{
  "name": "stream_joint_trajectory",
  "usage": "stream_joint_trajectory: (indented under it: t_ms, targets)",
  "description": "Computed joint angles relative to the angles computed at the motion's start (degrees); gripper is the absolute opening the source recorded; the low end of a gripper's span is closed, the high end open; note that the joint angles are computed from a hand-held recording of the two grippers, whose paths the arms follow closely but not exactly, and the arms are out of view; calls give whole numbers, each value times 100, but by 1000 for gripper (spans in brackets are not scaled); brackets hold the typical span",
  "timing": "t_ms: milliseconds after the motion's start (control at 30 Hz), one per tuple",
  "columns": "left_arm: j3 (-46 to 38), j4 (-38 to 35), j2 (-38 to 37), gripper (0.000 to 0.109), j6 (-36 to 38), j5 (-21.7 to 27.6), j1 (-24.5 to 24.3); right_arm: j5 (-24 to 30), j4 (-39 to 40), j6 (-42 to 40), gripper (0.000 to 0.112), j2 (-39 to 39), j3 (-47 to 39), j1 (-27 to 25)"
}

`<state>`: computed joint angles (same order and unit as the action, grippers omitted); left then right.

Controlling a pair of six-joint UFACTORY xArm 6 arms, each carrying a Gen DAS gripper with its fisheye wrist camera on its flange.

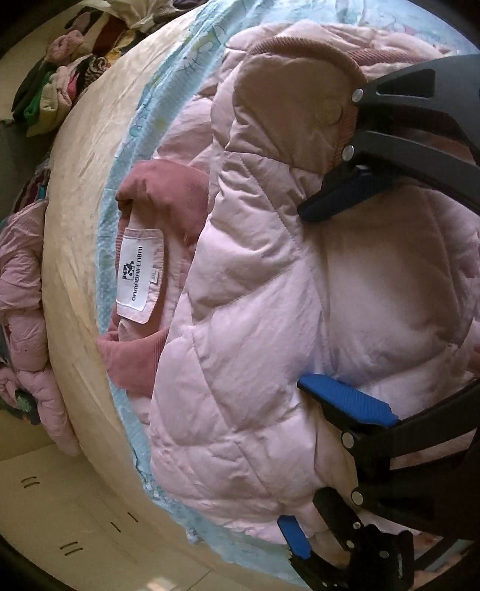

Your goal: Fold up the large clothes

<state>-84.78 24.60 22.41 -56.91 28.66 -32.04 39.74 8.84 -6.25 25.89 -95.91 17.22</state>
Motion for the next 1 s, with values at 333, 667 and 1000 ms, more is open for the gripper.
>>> stream_joint_trajectory:
  t_ms: [333,667,1000]
  targets:
    - [79,-20,-79,90,-51,-136,38,-335,793,-406,86,-323,357,-79]
    - [3,294,-171,93,-202,124,-31,-399,1493,-589,97,-759,642,-202]
    - [-80,700,-311,94,-526,657,-147,-569,1630,-527,99,-1030,956,-257]
